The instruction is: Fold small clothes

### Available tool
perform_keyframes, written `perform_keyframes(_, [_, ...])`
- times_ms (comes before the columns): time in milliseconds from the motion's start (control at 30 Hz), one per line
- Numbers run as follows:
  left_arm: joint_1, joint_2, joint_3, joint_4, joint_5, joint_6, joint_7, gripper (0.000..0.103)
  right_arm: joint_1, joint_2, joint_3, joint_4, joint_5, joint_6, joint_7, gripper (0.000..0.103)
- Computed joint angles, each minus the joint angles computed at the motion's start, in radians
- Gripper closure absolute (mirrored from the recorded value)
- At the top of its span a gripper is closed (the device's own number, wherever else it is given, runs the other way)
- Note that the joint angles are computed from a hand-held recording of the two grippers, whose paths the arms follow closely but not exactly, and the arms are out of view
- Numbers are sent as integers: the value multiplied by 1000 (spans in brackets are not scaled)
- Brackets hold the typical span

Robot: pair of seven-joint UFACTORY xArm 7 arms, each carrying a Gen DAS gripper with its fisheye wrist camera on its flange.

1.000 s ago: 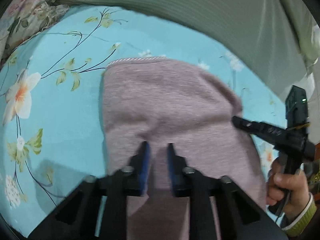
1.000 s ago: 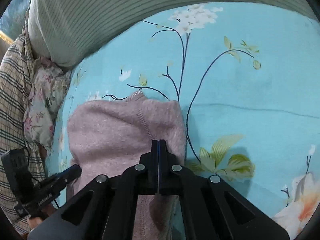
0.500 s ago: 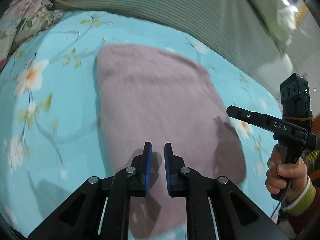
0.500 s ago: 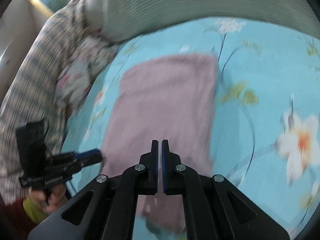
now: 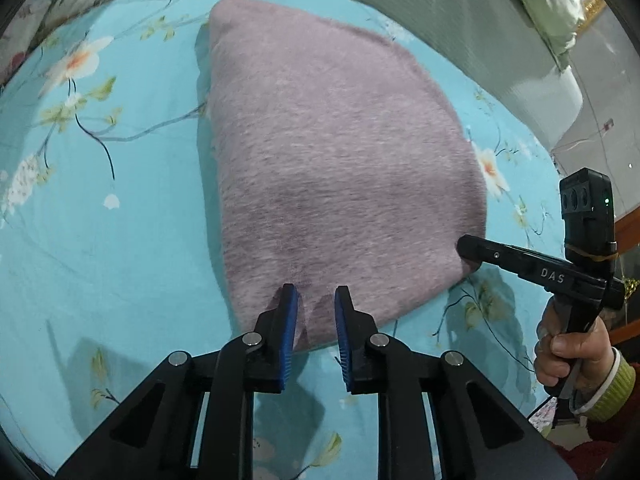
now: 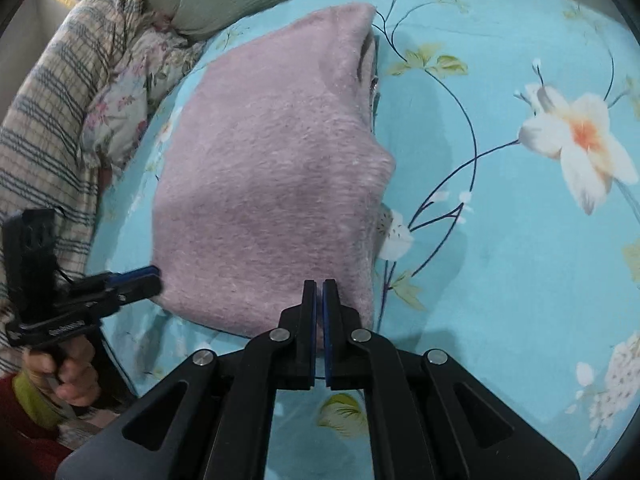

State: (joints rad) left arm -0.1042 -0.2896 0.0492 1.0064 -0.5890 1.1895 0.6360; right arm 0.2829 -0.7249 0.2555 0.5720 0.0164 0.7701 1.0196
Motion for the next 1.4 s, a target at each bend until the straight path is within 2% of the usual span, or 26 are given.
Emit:
perform_keyframes(133, [-3,-14,-5,-31,21,-20,16,81,-3,-8,-4,-43,17,-54,27,103])
perform_keyframes(367, [-12,-32,-12,-61,29,-62,10,82,-4,5,3,-22,14,-30,56,103])
perform_keyframes(533, [-20,-49,-13,-78,38,-76,-16,82,5,-7,12,4,17,29,79,100])
perform_keyframes(667, [-28,-92,-25,-87,79,-84,-37,80,-1,-12,50,68,-28,124,94,99])
perform_keyframes(733, [-29,-133,-21,-109,99,-94,-41,69,0,-16,64,93,-45,162,102,99])
perform_keyframes(800, [-23,-179,-14,-139,118,-105,-62,30,2,-26,80,109,-58,188,116,97])
perform_keyframes(833, [-17,-199,-11,-151,132,-113,-75,23,5,-32,88,115,-62,200,123,90])
perform_keyframes(867, [-10,-226,-10,-172,148,-127,-92,21,8,-35,94,120,-65,209,128,81])
perform_keyframes(900, [-11,-241,-3,-183,154,-127,-98,21,12,-37,102,125,-69,219,134,57])
perform_keyframes(933, [-11,-251,4,-191,163,-125,-102,21,13,-41,115,130,-76,230,145,43])
perform_keyframes(1033, [2,-301,10,-234,211,-138,-115,21,22,-43,149,149,-95,267,173,42])
perform_keyframes(1267, [23,-454,-15,-391,347,-252,-142,21,82,-19,180,169,-83,334,204,41])
perform_keyframes(1400, [17,-531,-17,-448,399,-263,-161,21,112,-7,209,196,-96,379,212,27])
